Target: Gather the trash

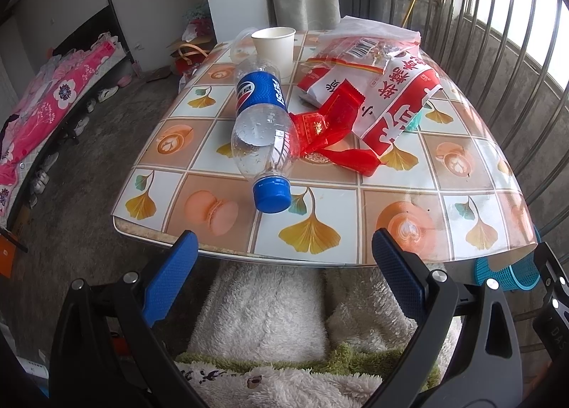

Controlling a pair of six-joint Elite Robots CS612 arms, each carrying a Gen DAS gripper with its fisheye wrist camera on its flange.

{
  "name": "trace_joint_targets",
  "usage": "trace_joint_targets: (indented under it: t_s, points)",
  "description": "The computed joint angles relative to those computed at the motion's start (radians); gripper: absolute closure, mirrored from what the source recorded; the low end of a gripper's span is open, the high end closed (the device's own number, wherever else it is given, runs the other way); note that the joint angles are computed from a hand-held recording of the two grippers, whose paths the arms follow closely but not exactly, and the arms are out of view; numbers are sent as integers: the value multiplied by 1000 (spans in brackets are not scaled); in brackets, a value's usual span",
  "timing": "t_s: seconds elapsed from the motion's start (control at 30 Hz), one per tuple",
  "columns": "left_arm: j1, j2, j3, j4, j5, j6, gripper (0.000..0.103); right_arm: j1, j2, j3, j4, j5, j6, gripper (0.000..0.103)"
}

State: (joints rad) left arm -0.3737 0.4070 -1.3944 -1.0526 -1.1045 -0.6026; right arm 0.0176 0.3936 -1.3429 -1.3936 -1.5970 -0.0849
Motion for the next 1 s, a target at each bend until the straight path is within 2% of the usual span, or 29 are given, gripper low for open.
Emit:
trace_joint_targets:
  t_s: [0.6, 1.0]
  points:
    - [-6, -1, -1, 19, 14, -13, 9, 0, -3, 9, -2, 14, 7, 6]
    - [-16, -22, 15, 71, 53, -54, 9, -20, -8, 27, -42, 98, 30, 6]
